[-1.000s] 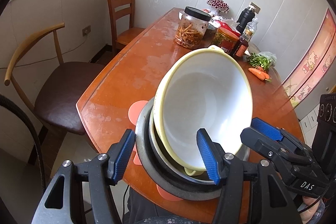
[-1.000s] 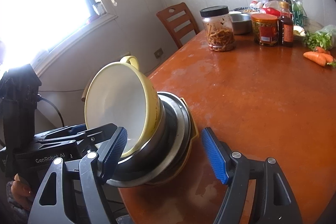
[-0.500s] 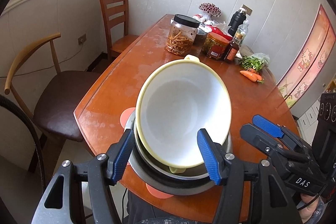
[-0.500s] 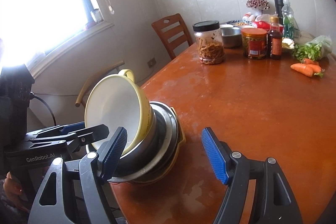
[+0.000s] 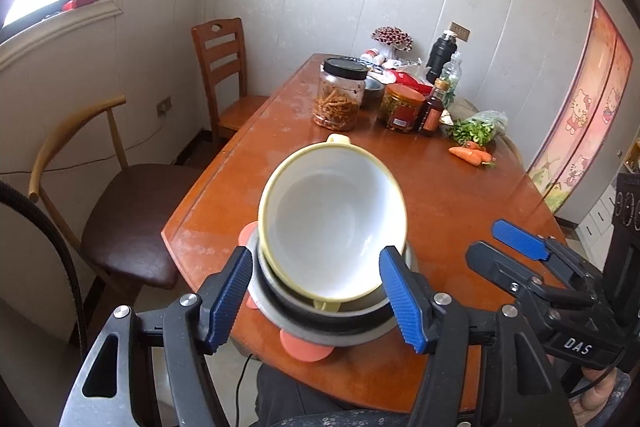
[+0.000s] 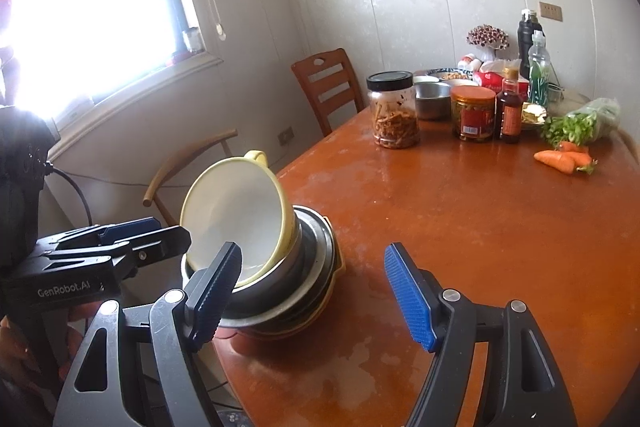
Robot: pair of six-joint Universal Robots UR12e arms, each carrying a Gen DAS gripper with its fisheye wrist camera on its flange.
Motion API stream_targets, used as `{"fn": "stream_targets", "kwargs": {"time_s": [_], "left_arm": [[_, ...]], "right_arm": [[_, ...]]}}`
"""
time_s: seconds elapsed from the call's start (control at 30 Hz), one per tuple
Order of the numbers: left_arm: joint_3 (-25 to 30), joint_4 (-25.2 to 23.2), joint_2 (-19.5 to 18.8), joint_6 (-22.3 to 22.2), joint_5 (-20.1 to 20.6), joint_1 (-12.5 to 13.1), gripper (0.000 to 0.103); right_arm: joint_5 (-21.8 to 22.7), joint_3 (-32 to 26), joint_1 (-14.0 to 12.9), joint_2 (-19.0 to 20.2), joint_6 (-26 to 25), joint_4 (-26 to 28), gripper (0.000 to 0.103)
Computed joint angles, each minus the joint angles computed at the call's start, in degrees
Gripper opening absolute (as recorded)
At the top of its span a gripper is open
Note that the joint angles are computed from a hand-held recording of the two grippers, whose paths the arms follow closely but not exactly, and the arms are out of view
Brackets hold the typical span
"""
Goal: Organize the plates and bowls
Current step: 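Set the nested bowls on the plate stack and open both tools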
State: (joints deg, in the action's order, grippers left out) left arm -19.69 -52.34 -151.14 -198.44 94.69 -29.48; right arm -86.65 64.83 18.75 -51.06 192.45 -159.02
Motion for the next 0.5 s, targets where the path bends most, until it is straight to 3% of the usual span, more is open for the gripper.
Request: {"fn": "stream_targets", "kwargs": {"time_s": [0.2,0.33,0.4,0.5], "left_arm": [[-11.8,5.8,5.8,-1.6,3.3,0.2,0.066],[-18.2,6.4,8.6,-4.4,4.9,1.2,0.066],[-19.3,5.0,8.7,-6.7,5.8,2.0,0.066],[-18.3,4.1,7.5,-6.6,4.6,3.0,0.066]], "right_arm": [[-0.2,2.0,0.5,-1.1,-2.5,0.5,0.076],[-0.7,3.6,0.9,-1.5,-4.6,2.4,0.076],[-1.4,4.0,1.2,-1.4,-5.7,3.7,0.076],[-2.1,4.0,1.5,-0.8,-6.2,5.5,0.076]]}}
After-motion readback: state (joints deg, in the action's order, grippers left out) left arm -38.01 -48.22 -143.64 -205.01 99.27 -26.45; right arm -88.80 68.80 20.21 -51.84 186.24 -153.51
